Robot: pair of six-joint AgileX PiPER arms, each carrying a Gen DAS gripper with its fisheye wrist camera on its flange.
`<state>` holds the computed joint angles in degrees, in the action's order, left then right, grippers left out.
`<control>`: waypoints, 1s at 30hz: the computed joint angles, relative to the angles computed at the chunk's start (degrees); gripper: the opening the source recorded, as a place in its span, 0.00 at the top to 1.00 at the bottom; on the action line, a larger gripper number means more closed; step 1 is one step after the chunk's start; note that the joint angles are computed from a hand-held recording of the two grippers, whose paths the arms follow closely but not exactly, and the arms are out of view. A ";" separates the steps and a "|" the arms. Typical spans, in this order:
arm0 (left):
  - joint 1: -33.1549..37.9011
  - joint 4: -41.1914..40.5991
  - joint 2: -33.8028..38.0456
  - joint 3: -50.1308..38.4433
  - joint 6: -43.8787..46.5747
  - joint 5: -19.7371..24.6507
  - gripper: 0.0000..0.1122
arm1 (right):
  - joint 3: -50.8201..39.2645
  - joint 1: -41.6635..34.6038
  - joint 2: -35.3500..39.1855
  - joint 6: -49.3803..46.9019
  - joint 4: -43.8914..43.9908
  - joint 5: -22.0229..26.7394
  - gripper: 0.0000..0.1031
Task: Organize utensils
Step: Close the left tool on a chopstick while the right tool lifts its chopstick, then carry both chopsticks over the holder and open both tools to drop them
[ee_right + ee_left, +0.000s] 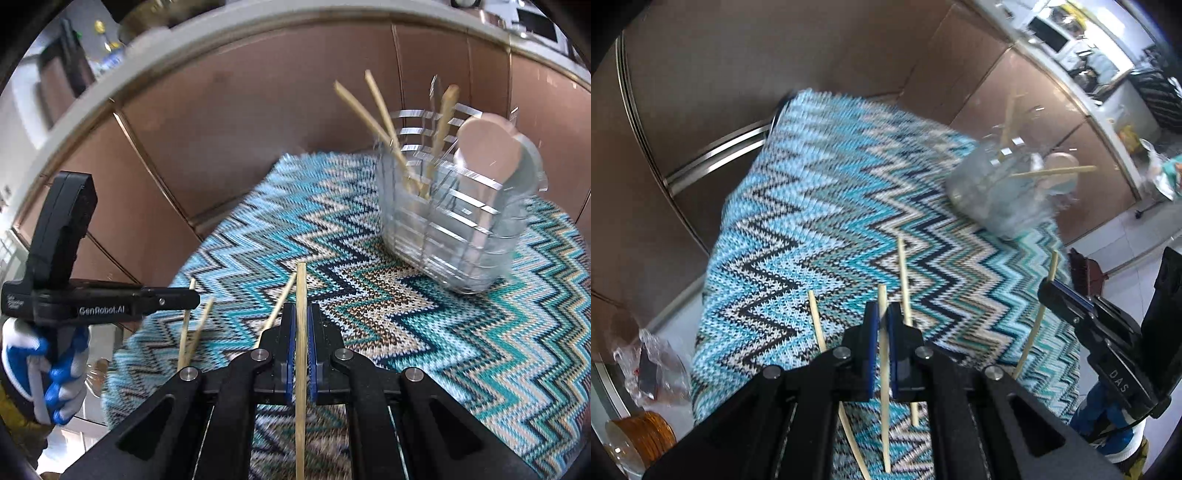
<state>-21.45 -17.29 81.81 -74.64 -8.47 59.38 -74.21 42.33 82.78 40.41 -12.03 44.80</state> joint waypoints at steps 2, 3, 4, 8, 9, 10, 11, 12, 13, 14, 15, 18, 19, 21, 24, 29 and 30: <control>-0.77 0.82 -2.47 0.13 -0.29 0.31 0.96 | 1.26 1.61 -2.91 2.32 -2.20 0.47 0.94; -1.16 1.17 -3.61 0.15 -0.56 0.55 0.96 | 2.14 3.19 -5.01 4.64 -4.18 1.07 0.94; -1.70 1.41 -4.07 0.08 -0.99 0.45 0.96 | 2.62 4.19 -6.24 6.15 -5.51 1.51 0.94; -3.00 2.23 -7.80 -0.43 -2.27 1.87 0.96 | 3.76 10.07 -10.86 13.76 -12.46 4.77 0.94; -3.12 2.37 -8.82 -0.79 -2.52 2.45 0.96 | 3.82 12.03 -12.07 15.93 -14.67 6.44 0.94; -3.40 2.60 -9.60 -1.15 -2.86 2.85 0.96 | 3.64 14.08 -13.00 18.25 -17.11 8.07 0.94; -3.86 3.09 -10.36 -1.86 -3.44 3.30 0.96 | 3.40 15.46 -13.37 19.87 -18.87 8.94 0.94; -4.46 3.80 -11.07 -2.75 -4.13 3.66 0.96 | 2.84 17.42 -14.21 21.80 -21.26 10.71 0.94; -4.87 4.31 -11.55 -3.43 -4.58 3.90 0.96 | 2.50 18.32 -14.60 22.72 -22.64 11.63 0.94; -5.41 4.93 -11.92 -4.53 -5.16 4.24 0.96 | 2.14 19.55 -15.23 23.65 -24.25 12.91 0.94; -5.81 5.24 -12.12 -5.53 -5.53 4.50 0.96 | 0.80 21.15 -15.22 24.51 -26.34 14.94 0.94; -6.37 5.22 -11.88 -9.34 -5.76 5.35 0.96 | -1.81 23.44 -15.53 24.87 -29.96 18.07 0.94; -6.52 5.30 -11.56 -10.75 -5.88 5.60 0.96 | -2.83 23.63 -15.53 24.19 -30.73 18.79 0.94; -7.27 5.96 -10.60 -13.58 -6.30 6.10 0.96 | -4.85 23.20 -15.19 22.48 -31.46 19.28 0.94; -7.22 5.89 -8.94 -17.05 -6.08 6.79 0.96 | -6.82 21.81 -14.60 20.42 -31.59 18.60 0.94; -4.91 3.70 -5.92 -22.35 -4.22 7.51 0.96 | -9.35 18.45 -13.87 16.82 -30.97 16.20 0.94; -4.49 3.42 -5.29 -23.58 -4.10 7.75 0.96 | -9.59 16.97 -13.93 15.66 -30.17 14.88 0.94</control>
